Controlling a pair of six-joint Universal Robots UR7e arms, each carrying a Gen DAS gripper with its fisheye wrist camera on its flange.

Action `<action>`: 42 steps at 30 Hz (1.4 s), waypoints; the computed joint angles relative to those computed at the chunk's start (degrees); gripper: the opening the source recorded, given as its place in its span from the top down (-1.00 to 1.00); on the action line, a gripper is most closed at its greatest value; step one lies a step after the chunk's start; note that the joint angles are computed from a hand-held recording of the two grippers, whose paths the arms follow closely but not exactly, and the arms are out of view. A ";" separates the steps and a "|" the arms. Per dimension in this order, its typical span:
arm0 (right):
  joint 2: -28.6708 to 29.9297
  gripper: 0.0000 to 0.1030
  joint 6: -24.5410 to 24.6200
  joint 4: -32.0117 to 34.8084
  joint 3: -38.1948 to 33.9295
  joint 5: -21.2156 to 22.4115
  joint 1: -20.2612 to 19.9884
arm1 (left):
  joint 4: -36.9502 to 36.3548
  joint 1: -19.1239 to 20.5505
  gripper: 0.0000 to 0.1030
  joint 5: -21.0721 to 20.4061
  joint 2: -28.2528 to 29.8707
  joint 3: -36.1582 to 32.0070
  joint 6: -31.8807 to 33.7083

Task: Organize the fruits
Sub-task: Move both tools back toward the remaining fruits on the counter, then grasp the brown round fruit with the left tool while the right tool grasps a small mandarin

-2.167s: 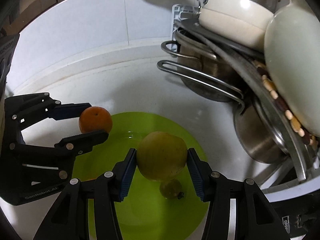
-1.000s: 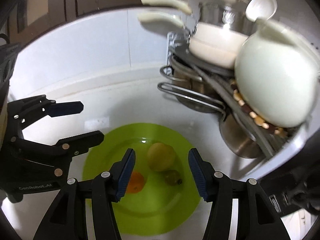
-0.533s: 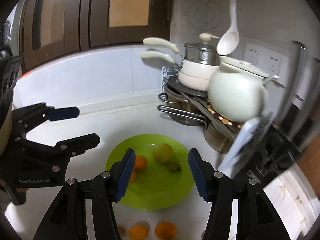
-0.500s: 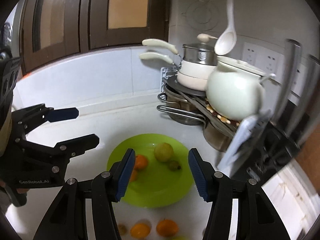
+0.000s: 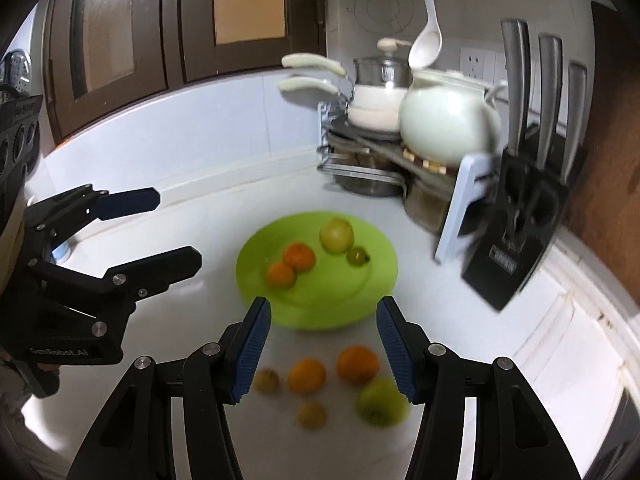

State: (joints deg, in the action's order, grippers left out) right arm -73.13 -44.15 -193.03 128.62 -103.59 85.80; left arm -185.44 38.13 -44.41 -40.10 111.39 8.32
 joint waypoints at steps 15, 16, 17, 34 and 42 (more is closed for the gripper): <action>-0.02 -0.08 -1.58 3.33 3.83 -2.54 -2.85 | 7.03 1.53 -0.54 -6.01 0.94 2.00 0.60; 0.01 -0.08 -1.47 3.76 3.87 -2.68 -3.08 | 7.21 1.64 -0.54 -6.46 0.96 2.13 0.84; 0.16 -0.08 -1.45 4.18 3.90 -3.02 -3.39 | 7.80 1.89 -0.54 -7.10 1.23 2.00 1.18; 3.38 0.16 -0.68 9.94 1.49 -4.92 -6.00 | 13.51 5.94 -0.20 -11.97 4.98 -1.68 0.89; 4.40 0.26 -1.17 10.71 0.36 -5.11 -6.25 | 14.60 6.59 0.05 -13.40 6.38 -3.76 0.91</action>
